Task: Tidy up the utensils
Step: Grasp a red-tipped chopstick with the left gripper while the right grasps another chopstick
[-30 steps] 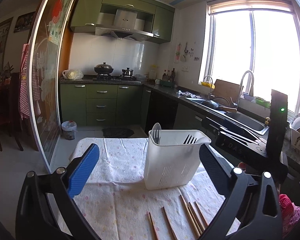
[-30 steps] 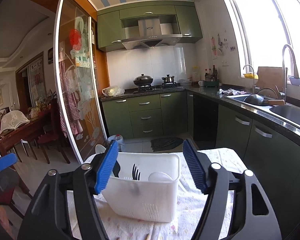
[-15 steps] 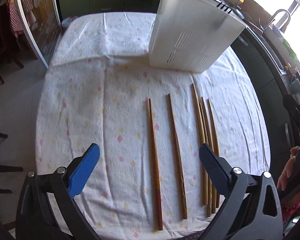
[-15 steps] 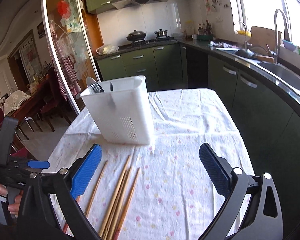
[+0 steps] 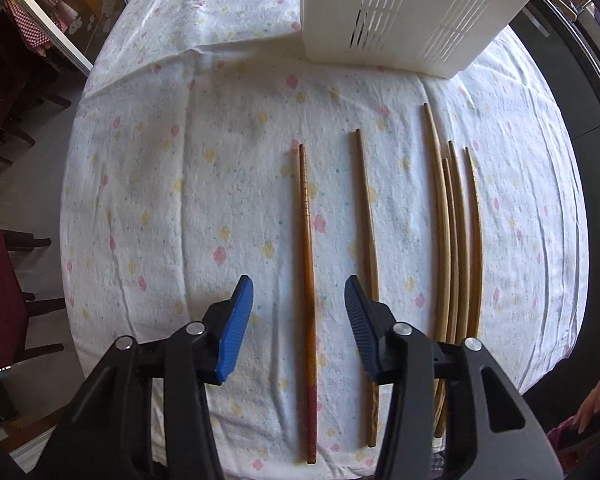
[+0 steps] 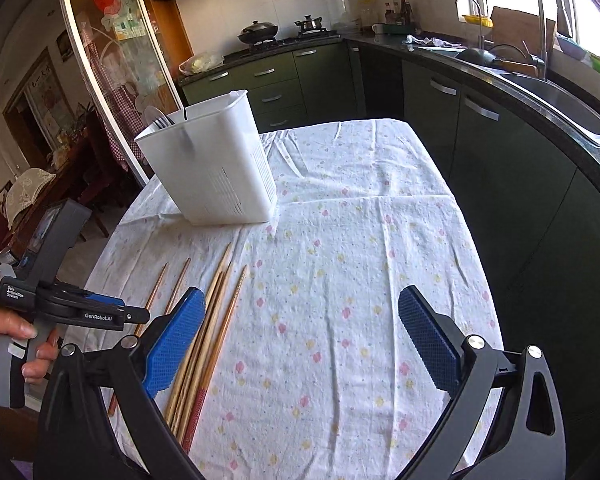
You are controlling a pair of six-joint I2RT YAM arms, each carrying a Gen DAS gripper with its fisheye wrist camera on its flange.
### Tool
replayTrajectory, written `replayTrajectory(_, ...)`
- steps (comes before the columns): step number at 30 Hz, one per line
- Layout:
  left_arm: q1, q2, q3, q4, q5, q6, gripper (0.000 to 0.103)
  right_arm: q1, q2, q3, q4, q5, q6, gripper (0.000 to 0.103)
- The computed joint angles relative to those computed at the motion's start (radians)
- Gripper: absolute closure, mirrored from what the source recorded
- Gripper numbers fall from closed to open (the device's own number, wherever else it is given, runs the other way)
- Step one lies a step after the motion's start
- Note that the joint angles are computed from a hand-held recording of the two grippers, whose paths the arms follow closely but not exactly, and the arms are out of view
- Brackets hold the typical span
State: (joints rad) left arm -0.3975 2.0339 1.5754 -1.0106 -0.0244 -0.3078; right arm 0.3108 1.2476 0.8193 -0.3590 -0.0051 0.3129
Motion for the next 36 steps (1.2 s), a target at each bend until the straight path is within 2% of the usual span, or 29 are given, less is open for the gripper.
replayTrajectory(2, 0.0, 0.024, 0.015, -0.002, -0.01, -0.01, 0.069, 0.0, 0.002, 0.011, -0.019, -0.003, -0.009, 0.007)
replayTrajectory(3, -0.001, 0.028, 0.017, 0.002, -0.013, -0.01, 0.07, 0.0, 0.001, 0.013, -0.026, -0.007, -0.012, 0.007)
replayTrajectory(5, -0.007, 0.037, 0.03, 0.0, -0.017, -0.003, 0.083, -0.001, 0.003, 0.02, -0.04, -0.015, -0.017, 0.007)
replayTrajectory(10, -0.039, 0.082, 0.098, -0.034, -0.021, -0.015, 0.096, 0.009, 0.054, 0.079, -0.093, -0.027, -0.028, 0.007)
replayTrajectory(12, -0.043, 0.091, 0.114, -0.041, -0.017, -0.019, 0.096, 0.016, 0.114, 0.136, -0.138, -0.054, -0.041, 0.008)
replayTrajectory(15, -0.04, 0.092, 0.115, -0.041, -0.001, -0.025, 0.096, 0.018, 0.259, 0.262, -0.238, -0.128, -0.057, 0.019)
replayTrajectory(17, -0.026, 0.068, 0.086, -0.026, 0.002, -0.019, 0.096, 0.016, 0.381, 0.361, -0.324, -0.196, -0.06, 0.047)
replayTrajectory(19, -0.012, 0.032, 0.045, -0.001, 0.004, -0.003, 0.096, 0.025, 0.499, 0.457, -0.404, -0.238, -0.055, 0.061)
replayTrajectory(21, 0.005, -0.001, 0.016, 0.025, 0.006, 0.022, 0.096, 0.045, 0.58, 0.529, -0.455, -0.236, -0.037, 0.067)
replayTrajectory(24, 0.016, -0.066, -0.035, 0.052, 0.022, 0.048, 0.096, 0.082, 0.651, 0.61, -0.494, -0.208, -0.003, 0.069)
replayTrajectory(27, 0.031, -0.113, -0.08, 0.082, 0.028, 0.085, 0.096, 0.111, 0.723, 0.709, -0.549, -0.167, 0.031, 0.078)
replayTrajectory(33, 0.05, -0.178, -0.149, 0.119, 0.062, 0.125, 0.096, 0.148, 0.872, 0.904, -0.681, -0.125, 0.092, 0.079)
replayTrajectory(36, 0.062, -0.195, -0.181, 0.153, 0.069, 0.148, 0.096, 0.176, 0.933, 0.988, -0.735, -0.08, 0.112, 0.084)
